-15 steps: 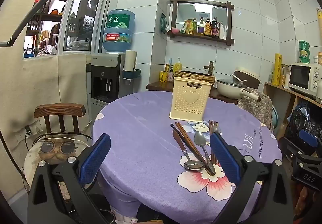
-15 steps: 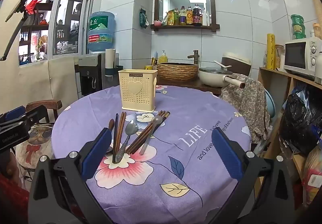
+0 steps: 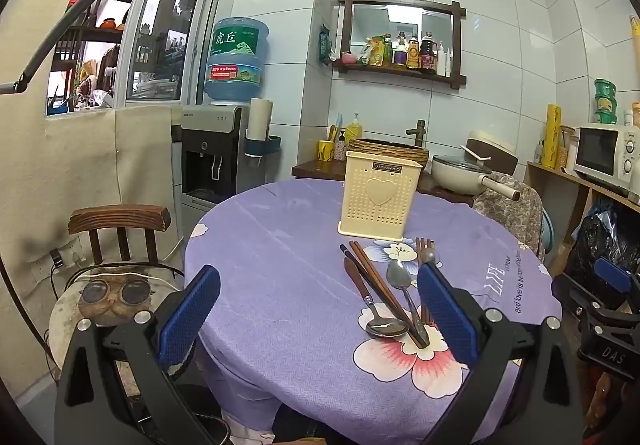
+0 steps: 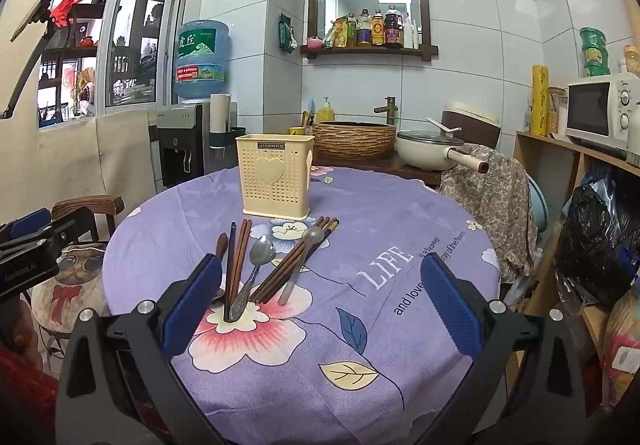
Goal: Organize utensils
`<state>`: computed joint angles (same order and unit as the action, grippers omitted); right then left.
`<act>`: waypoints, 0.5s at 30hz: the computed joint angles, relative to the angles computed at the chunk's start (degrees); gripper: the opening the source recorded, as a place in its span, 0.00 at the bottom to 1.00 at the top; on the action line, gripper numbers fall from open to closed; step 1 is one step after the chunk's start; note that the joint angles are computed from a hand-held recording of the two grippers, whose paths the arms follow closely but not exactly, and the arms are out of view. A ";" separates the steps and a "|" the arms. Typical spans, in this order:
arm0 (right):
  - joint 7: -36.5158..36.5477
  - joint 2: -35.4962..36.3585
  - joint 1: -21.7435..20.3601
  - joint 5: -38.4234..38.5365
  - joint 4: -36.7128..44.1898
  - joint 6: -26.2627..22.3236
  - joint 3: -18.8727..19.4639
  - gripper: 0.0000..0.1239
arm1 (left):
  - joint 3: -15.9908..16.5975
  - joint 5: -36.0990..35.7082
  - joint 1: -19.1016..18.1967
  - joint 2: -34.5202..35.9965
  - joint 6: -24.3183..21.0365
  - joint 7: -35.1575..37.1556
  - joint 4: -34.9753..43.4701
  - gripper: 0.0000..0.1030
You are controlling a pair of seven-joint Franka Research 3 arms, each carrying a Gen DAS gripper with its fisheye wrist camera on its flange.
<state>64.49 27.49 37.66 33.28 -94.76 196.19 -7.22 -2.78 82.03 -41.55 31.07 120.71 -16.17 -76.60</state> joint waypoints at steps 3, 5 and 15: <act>-0.04 0.03 -0.25 -0.12 0.06 -0.06 0.26 0.79 | 0.00 0.01 -0.07 -0.04 -0.11 0.02 -0.03 0.94; 0.01 0.15 -0.35 -0.17 0.20 -0.16 0.24 0.79 | 0.01 0.05 -0.06 -0.08 -0.05 0.03 -0.09 0.94; 0.06 0.47 0.28 0.12 0.12 -0.06 -0.05 0.79 | -0.36 0.33 0.49 -1.05 0.20 -0.64 -1.64 0.94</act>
